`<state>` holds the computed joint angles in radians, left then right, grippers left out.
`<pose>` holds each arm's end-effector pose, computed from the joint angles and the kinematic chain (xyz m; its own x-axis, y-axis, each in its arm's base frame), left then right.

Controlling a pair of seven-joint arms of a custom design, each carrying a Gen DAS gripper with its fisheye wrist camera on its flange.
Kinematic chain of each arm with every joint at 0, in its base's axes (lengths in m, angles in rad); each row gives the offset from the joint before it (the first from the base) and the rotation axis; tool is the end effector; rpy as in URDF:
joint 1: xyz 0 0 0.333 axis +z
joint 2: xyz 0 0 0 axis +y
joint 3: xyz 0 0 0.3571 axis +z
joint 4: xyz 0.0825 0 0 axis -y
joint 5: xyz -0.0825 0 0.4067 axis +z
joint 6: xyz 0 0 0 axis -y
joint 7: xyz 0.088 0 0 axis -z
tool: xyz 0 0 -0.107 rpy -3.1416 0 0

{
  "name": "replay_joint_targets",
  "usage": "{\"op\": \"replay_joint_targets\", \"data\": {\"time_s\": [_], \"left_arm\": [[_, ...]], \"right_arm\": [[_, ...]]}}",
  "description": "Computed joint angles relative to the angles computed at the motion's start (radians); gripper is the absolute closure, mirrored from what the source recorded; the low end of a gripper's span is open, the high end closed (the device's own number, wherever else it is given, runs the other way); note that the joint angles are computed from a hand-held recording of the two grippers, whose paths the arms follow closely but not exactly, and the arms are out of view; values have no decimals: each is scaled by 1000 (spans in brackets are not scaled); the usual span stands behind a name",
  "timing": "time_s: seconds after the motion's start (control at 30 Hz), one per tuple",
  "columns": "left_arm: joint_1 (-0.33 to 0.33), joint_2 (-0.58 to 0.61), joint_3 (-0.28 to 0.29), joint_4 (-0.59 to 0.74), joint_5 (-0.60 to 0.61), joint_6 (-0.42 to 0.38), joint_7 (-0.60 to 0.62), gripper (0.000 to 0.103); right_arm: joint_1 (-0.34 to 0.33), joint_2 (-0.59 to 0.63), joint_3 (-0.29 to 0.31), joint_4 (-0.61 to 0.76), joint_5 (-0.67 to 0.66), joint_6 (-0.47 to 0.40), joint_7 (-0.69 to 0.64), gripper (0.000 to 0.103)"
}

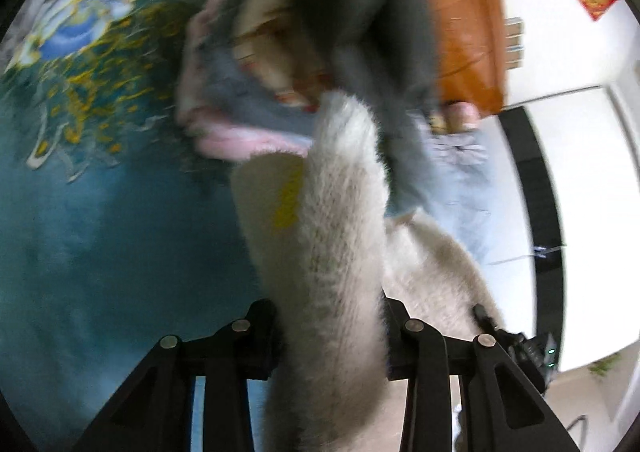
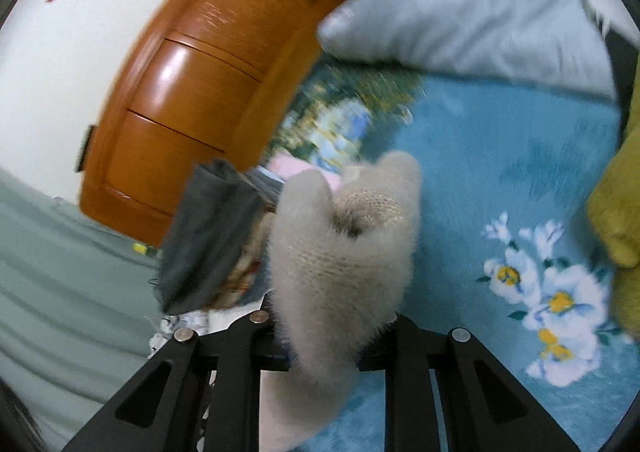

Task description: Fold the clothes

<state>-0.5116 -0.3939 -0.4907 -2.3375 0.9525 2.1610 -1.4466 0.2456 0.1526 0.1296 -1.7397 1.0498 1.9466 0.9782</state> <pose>0.2634 -0.3917 0.5359 0.5582 -0.1467 0.8166 0.0729 -0.9718 -0.2243 0.5871 0.2882 0.5551 0.4884 -0.4270 -0.7610 -0.8657 -0.3468 -0.3609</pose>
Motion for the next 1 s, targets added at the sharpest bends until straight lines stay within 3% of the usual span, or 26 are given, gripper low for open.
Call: {"op": "replay_joint_targets", "data": {"time_s": [0.3, 0.43, 0.6, 0.7, 0.8, 0.9, 1.0], "left_arm": [[45, -121, -29, 149, 115, -201, 340, 65], [65, -237, 0, 134, 83, -269, 524, 65], [98, -368, 33, 68, -1, -347, 650, 65], [78, -436, 62, -24, -79, -342, 650, 64], [75, -489, 130, -163, -103, -204, 542, 64], [83, -562, 78, -273, -99, -123, 389, 62], [68, -619, 68, -307, -94, -135, 389, 61]], "right_arm": [[1, -75, -13, 98, 271, -58, -105, 83], [59, 19, 39, 250, 356, -55, -96, 83], [169, 249, 134, 522, 255, 24, 25, 83], [231, 363, 153, 626, 125, 69, 116, 83], [281, 459, 137, 674, -22, 89, 246, 82], [269, 505, 161, 668, -56, 91, 313, 81], [234, 513, 208, 645, -52, 108, 294, 80]]}}
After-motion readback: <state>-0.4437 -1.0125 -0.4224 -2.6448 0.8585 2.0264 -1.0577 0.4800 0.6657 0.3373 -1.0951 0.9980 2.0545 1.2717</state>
